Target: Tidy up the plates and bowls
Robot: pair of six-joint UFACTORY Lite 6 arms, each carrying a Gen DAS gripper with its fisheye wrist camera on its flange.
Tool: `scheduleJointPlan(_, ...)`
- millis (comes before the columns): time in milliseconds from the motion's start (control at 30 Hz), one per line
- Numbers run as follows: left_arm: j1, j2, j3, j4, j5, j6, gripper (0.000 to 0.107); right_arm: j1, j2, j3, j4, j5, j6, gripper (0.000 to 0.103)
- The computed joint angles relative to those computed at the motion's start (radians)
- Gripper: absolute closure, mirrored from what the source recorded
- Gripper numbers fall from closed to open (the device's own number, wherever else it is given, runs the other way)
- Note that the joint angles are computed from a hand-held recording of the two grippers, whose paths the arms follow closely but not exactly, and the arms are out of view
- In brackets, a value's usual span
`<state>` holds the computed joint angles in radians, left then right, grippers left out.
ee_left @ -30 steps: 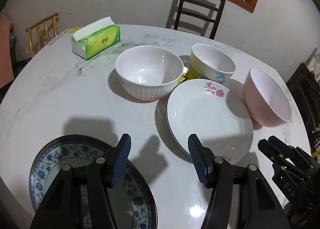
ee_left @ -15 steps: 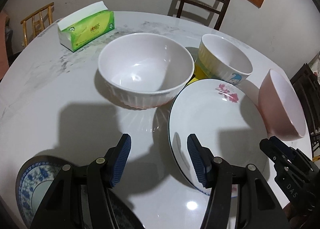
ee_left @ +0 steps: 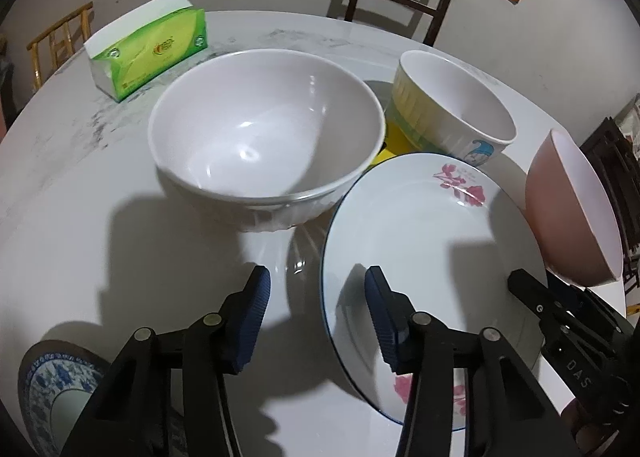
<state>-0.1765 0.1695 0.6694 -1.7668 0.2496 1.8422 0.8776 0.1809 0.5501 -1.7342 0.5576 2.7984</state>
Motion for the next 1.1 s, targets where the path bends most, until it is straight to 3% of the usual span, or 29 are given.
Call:
scheduleJointPlan(133, -0.011, 0.014, 0.014, 0.014, 0.007, -0.005, 0.072, 0.0, 0.019, 0.019, -0.041, -0.012, 0.03, 0.081)
scheduleJointPlan(200, -0.009, 0.019, 0.024, 0.101, 0.035, -0.075, 0.084, 0.004, 0.022, 0.023, -0.034, -0.012, 0.028, 0.081)
scheduleJointPlan(400, -0.004, 0.006, 0.019, 0.221, 0.051, -0.189, 0.084, 0.023, -0.01, -0.017, -0.058, -0.025, 0.084, 0.082)
scheduleJointPlan(867, 0.029, -0.168, -0.148, 0.552, 0.121, -0.427, 0.086, 0.211, -0.129, -0.135, 0.14, -0.028, 0.075, 0.082)
scheduleJointPlan(1100, 0.055, -0.294, -0.261, 0.625, 0.149, -0.479, 0.089, 0.331, -0.139, -0.138, 0.285, 0.0, 0.023, 0.082)
